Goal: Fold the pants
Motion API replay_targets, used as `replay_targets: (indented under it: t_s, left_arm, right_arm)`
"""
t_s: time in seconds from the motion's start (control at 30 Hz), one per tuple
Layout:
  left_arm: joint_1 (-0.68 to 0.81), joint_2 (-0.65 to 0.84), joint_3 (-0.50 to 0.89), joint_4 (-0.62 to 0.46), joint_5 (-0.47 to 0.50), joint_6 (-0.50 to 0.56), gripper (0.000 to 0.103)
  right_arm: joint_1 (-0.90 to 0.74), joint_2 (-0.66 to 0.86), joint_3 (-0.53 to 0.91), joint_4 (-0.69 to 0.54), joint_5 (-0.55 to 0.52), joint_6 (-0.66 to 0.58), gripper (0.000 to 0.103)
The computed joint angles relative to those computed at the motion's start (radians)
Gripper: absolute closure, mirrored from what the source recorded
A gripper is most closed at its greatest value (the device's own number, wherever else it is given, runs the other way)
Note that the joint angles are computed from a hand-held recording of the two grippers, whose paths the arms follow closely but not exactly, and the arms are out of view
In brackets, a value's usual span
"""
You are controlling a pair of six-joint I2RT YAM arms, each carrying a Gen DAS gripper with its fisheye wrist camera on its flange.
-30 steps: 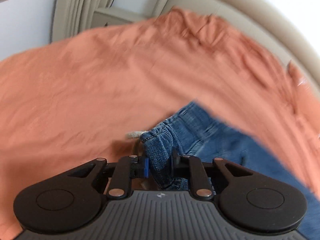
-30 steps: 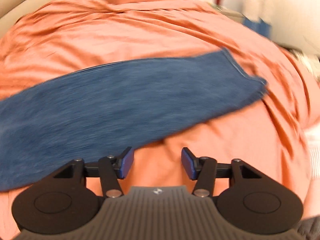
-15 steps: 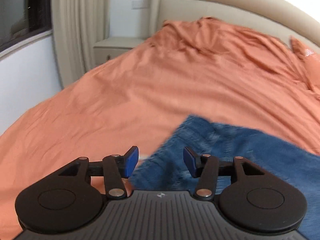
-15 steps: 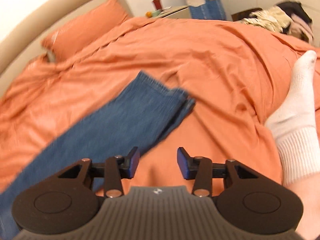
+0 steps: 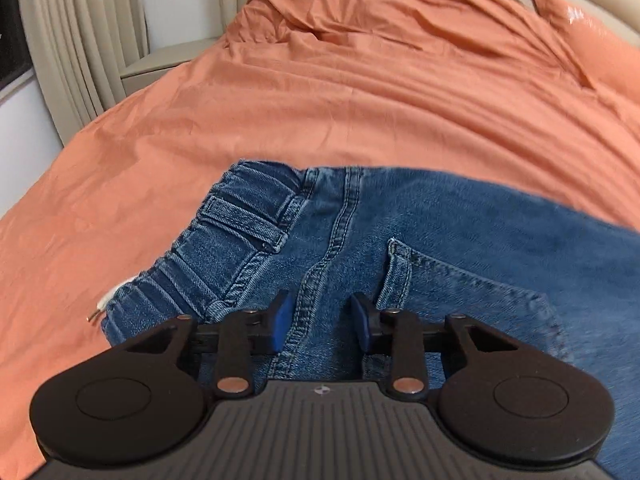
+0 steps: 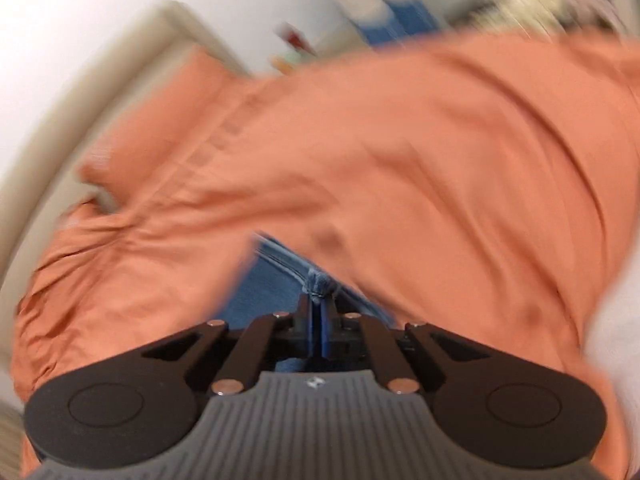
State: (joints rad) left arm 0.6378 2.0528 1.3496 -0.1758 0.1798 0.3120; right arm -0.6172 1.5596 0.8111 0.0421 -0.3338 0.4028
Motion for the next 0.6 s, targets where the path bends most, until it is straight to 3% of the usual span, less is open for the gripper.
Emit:
replay_targets:
  t_s: [0.13, 0.23, 0.3, 0.33, 0.4, 0.5, 0.6]
  left_arm:
    - [-0.013, 0.006, -0.005, 0.005, -0.032, 0.029, 0.065]
    - [-0.021, 0.002, -0.007, 0.004, -0.047, 0.035, 0.064]
    - [-0.022, -0.018, -0.026, 0.023, -0.046, 0.04, 0.064]
    - [-0.019, -0.036, -0.046, 0.04, -0.037, 0.042, 0.064]
    - [-0.008, -0.079, -0.076, 0.036, -0.003, 0.054, 0.064]
    - [0.015, -0.148, -0.112, -0.015, 0.089, 0.143, 0.064]
    - [0.038, -0.22, -0.146, -0.112, 0.186, 0.295, 0.064]
  right_arm:
    - [-0.003, 0.035, 0.021, -0.046, 0.047, -0.061, 0.103]
    - [-0.009, 0.091, 0.0, -0.01, 0.055, -0.059, 0.103]
    - [-0.025, 0.106, -0.016, 0.023, 0.023, -0.033, 0.1]
    - [-0.031, 0.093, -0.024, 0.022, 0.019, -0.023, 0.093]
    - [-0.029, 0.035, -0.053, -0.001, 0.026, -0.035, 0.083]
    - [0.012, -0.108, -0.117, -0.087, -0.003, -0.077, 0.083]
    - [0.155, -0.277, -0.201, -0.178, 0.013, -0.127, 0.083]
